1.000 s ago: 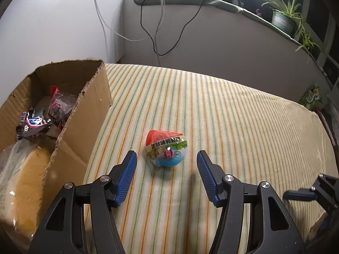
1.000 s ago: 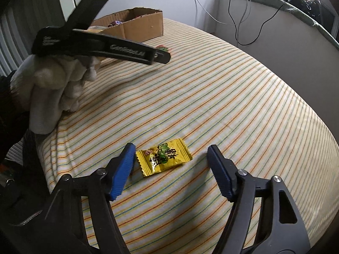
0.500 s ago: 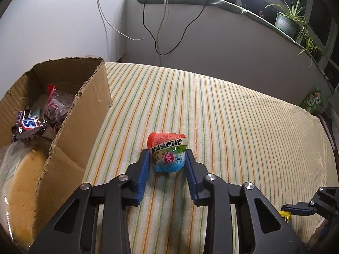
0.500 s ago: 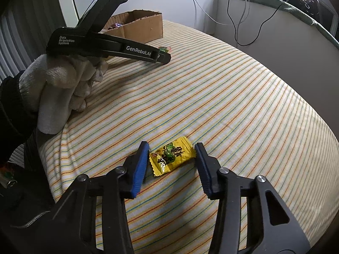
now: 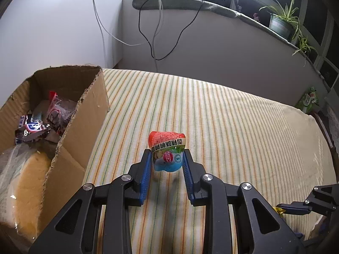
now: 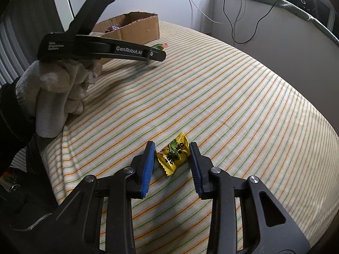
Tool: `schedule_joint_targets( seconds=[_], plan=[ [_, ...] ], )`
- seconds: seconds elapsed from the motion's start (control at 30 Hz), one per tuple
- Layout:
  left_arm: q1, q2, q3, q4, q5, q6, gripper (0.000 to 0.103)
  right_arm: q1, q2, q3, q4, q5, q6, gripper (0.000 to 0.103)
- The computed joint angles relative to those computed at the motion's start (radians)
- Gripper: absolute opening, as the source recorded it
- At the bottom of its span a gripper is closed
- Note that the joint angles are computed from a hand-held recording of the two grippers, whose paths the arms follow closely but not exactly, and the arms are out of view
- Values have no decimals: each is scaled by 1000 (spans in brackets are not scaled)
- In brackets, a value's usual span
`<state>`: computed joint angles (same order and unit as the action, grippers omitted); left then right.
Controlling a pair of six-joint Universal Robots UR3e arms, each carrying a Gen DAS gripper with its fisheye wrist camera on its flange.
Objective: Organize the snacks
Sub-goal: 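Carry both candies into the cardboard box and open both grippers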
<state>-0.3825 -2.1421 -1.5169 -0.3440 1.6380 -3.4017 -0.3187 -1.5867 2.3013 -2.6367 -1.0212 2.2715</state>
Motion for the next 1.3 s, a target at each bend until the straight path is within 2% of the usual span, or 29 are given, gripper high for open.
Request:
schedule_joint_targets(
  seconds=[0.43, 0.73, 1.07, 1.3],
  plan=[
    [-15, 132, -105, 48, 22, 22, 27, -34, -94, 20, 56, 35, 10, 32],
    [-28, 246, -217, 97, 62, 30, 27, 20, -133, -7, 61, 44, 50, 32],
    [-4, 358, -316, 136, 88, 50, 27, 172, -16, -175, -19, 10, 188, 32],
    [53, 445, -409, 163, 74, 66, 27, 299, 117, -370, -36, -37, 280, 32]
  ],
)
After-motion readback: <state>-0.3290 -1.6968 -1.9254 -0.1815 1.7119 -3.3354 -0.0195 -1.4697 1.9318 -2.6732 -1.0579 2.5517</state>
